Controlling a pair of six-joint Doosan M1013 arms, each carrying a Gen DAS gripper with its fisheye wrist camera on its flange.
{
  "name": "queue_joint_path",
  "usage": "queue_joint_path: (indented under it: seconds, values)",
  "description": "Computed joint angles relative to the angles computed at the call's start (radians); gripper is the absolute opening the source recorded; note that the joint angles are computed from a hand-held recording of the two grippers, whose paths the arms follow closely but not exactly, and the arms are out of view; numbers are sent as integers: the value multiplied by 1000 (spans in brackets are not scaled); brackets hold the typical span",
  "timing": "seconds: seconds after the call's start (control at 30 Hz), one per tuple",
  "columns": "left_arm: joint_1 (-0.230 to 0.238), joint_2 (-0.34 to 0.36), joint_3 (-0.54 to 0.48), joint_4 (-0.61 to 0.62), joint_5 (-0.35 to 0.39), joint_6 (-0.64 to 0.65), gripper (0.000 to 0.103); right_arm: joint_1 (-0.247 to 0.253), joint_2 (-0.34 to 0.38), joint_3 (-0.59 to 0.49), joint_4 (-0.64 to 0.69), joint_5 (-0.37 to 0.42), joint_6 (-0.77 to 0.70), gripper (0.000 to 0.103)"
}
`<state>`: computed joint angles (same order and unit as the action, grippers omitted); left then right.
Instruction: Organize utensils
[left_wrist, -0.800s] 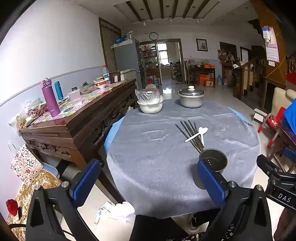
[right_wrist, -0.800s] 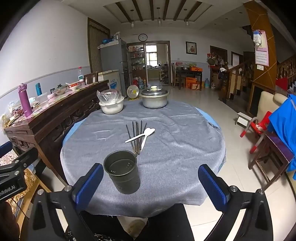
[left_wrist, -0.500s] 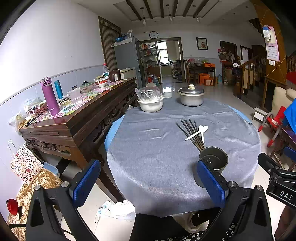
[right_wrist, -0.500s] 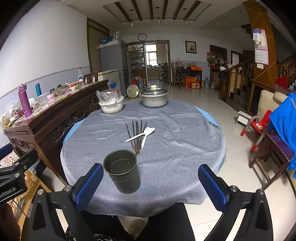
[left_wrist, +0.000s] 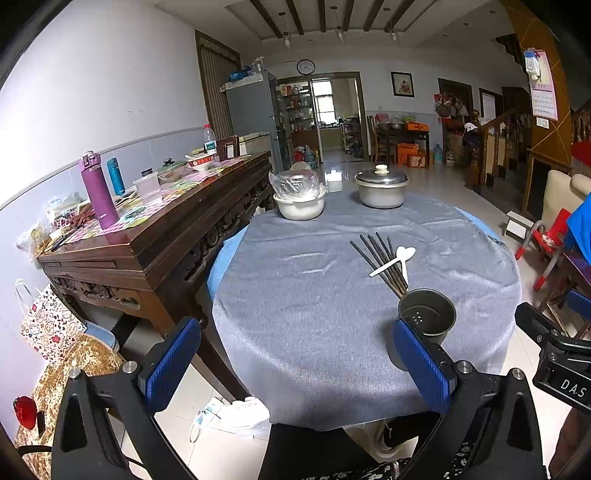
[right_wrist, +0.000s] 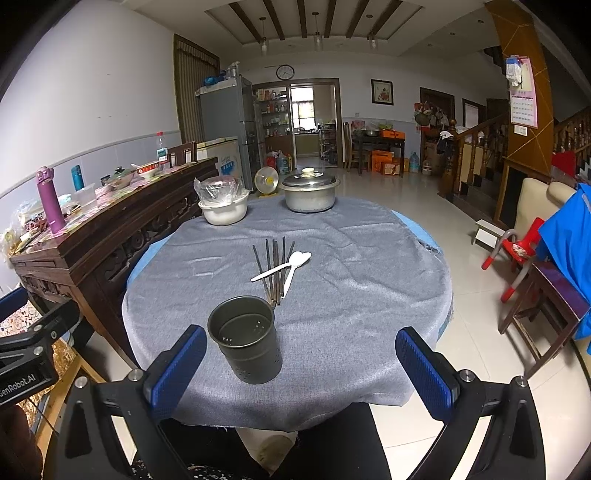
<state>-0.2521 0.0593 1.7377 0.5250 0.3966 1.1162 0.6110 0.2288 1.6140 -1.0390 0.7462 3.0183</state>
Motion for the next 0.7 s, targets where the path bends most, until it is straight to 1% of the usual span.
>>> queue_joint_path:
  seconds: [0.23,0.43,0.47,0.57,0.6,0.67,0.7]
  values:
    - [2,14,-12,-33,9,28,103,-12,2,4,34,-20,-14,103]
    - [4,37,-33,-65,21,54,103,-38,9,-15,112,-38,-76,103]
    - [5,42,-38,-71,25,58,103,-41,10,-14,104,-43,-70,103]
    - [9,61,-57,-101,39,85,103,-66,14,-25,134,-62,-101,103]
    - [10,69,-65,-106,45,90,103,-73,15,-25,121,-74,-85,103]
    - [13,86,-84,-110,53,96,103,-102,19,-37,184,-101,-121,103]
    - [16,97,-96,-114,56,102,103,-117,21,-47,249,-108,-161,103]
